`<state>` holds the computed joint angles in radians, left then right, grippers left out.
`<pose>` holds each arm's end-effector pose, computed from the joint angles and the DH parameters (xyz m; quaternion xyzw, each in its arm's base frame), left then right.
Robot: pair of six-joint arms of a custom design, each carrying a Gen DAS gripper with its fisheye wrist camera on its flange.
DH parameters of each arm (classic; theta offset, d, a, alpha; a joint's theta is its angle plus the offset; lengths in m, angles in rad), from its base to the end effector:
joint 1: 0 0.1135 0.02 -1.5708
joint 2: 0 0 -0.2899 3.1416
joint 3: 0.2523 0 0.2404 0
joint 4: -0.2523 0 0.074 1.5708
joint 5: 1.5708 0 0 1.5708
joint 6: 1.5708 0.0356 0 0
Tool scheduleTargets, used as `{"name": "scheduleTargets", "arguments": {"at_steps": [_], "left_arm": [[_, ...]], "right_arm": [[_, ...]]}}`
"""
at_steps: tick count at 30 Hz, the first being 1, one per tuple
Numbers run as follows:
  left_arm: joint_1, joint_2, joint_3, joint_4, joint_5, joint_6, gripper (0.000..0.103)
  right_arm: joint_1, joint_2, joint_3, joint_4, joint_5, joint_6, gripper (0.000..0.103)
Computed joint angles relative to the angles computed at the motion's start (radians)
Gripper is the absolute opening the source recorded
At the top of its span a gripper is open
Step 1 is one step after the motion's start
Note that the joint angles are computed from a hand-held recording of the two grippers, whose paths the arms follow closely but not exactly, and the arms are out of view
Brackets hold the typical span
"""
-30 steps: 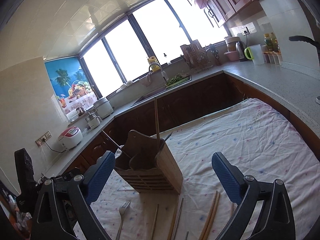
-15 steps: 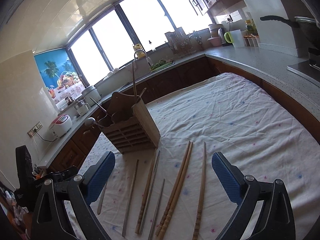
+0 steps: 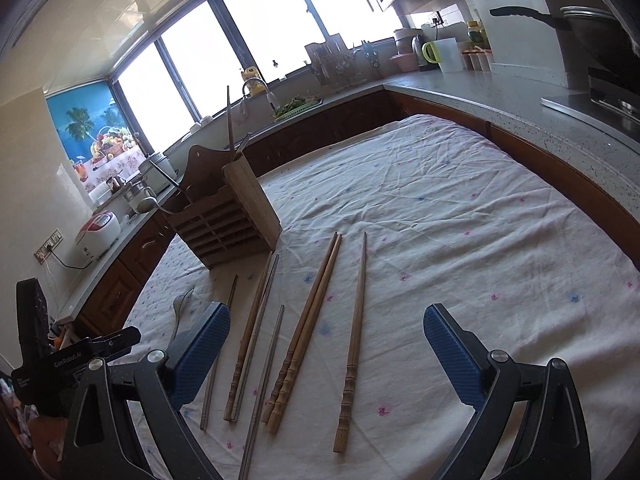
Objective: Organize utensils
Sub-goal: 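Move both tools back over the remaining chopsticks on the cloth, then close the left tool on a steel chopstick while the right tool closes on a wooden chopstick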
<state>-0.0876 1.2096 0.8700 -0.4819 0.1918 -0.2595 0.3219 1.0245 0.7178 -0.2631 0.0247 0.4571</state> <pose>0.2298 -0.0270 0.2840 -0.0446 0.9259 -0.1507 0.3434 0.1916 0.0630 0.2890 0.0652 0.8749 0.1722 0.4480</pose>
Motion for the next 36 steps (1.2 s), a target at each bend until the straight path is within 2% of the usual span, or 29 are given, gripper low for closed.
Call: {"name": "scheduleTargets", "arguments": {"at_steps": [9, 11, 16, 19, 22, 29, 36], "left_arm": [[-0.035, 0.064, 0.046, -0.004, -0.024, -0.01, 0.076], [-0.044, 0.084, 0.06, -0.002, -0.034, -0.012, 0.076], [-0.056, 0.14, 0.101, 0.0, -0.031, -0.012, 0.076], [-0.07, 0.181, 0.132, 0.002, -0.035, -0.01, 0.076], [-0.086, 0.226, 0.165, 0.003, -0.043, -0.003, 0.074], [-0.104, 0.352, 0.264, -0.017, -0.032, 0.027, 0.052], [-0.104, 0.466, 0.354, -0.039, -0.01, 0.051, 0.045]], "right_arm": [[-0.012, 0.052, 0.03, 0.008, -0.021, -0.033, 0.098], [-0.016, 0.071, 0.041, 0.01, -0.027, -0.04, 0.094], [-0.036, 0.151, 0.092, -0.005, -0.057, -0.059, 0.066], [-0.046, 0.204, 0.124, -0.008, -0.071, -0.067, 0.053], [-0.056, 0.264, 0.16, -0.003, -0.096, -0.074, 0.044], [-0.057, 0.418, 0.269, 0.013, -0.134, -0.103, 0.028], [-0.063, 0.601, 0.406, -0.016, -0.167, -0.121, 0.022]]}}
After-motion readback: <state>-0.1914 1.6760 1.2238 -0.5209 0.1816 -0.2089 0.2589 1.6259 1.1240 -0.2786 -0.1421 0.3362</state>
